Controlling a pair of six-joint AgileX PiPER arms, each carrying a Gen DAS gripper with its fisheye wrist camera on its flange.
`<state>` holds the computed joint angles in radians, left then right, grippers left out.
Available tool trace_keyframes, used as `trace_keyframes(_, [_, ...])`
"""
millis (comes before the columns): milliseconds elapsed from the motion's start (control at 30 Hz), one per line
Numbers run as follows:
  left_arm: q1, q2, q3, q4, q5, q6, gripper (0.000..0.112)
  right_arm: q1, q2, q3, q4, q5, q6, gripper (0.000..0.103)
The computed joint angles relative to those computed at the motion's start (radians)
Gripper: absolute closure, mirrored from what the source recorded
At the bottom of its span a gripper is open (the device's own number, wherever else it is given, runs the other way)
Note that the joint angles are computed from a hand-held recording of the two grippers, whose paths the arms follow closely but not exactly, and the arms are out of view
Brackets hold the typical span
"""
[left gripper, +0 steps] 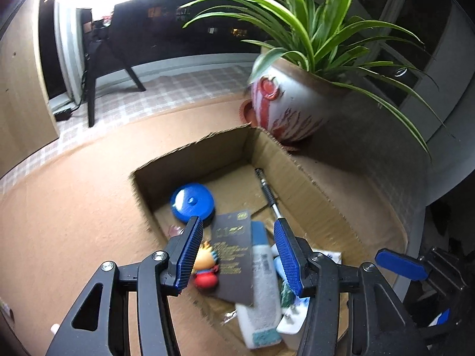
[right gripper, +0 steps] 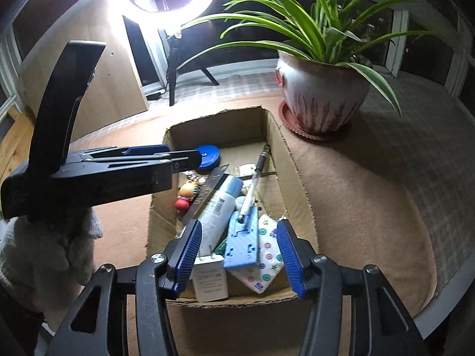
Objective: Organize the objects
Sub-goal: 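Carry pen and phone stand over the box and open both tools, then reach the left tool to the patterned lighter and grasp it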
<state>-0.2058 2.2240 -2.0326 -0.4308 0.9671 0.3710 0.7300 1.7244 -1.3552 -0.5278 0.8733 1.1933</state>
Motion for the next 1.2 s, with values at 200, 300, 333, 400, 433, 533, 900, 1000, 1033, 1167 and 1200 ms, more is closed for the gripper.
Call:
trace_keyframes(200, [0.062,-0.099,0.164,-0.021,-0.048,0.057,0.059,0.052,0.045,-0.093,-0.016,0.068,-0.001,0.054])
trace_keyframes(300, [0.112,-0.157,0.253,-0.045,-0.066,0.103,0.059,0.083,0.079,-0.153,-0.026,0.105,-0.003,0.054])
trace_keyframes(333, [0.126,-0.172,0.273,-0.049,-0.069,0.114,0.059,0.096,0.095,-0.18,-0.032,0.12,-0.003,0.054])
trace_keyframes(400, [0.16,-0.205,0.321,-0.062,-0.075,0.144,0.059,0.114,0.125,-0.229,-0.038,0.145,-0.01,0.054])
trace_keyframes(433, [0.181,-0.221,0.343,-0.069,-0.075,0.16,0.059,0.124,0.144,-0.259,-0.04,0.156,-0.016,0.054])
trace_keyframes(533, [0.245,-0.257,0.398,-0.091,-0.069,0.204,0.059,0.144,0.197,-0.341,-0.033,0.173,-0.038,0.053])
trace_keyframes(900, [0.522,-0.316,0.507,-0.134,-0.018,0.355,0.059,0.184,0.408,-0.68,0.032,0.258,-0.161,0.052])
trace_keyframes(1000, [0.596,-0.312,0.519,-0.14,0.0,0.387,0.058,0.181,0.463,-0.762,0.076,0.265,-0.192,0.051])
trace_keyframes(1033, [0.627,-0.306,0.522,-0.139,0.007,0.397,0.058,0.179,0.471,-0.769,0.089,0.259,-0.193,0.051])
trace_keyframes(1167, [0.733,-0.276,0.519,-0.128,0.031,0.422,0.058,0.167,0.51,-0.807,0.16,0.236,-0.206,0.051])
trace_keyframes(1200, [0.764,-0.262,0.512,-0.123,0.039,0.429,0.058,0.166,0.525,-0.827,0.174,0.24,-0.213,0.051])
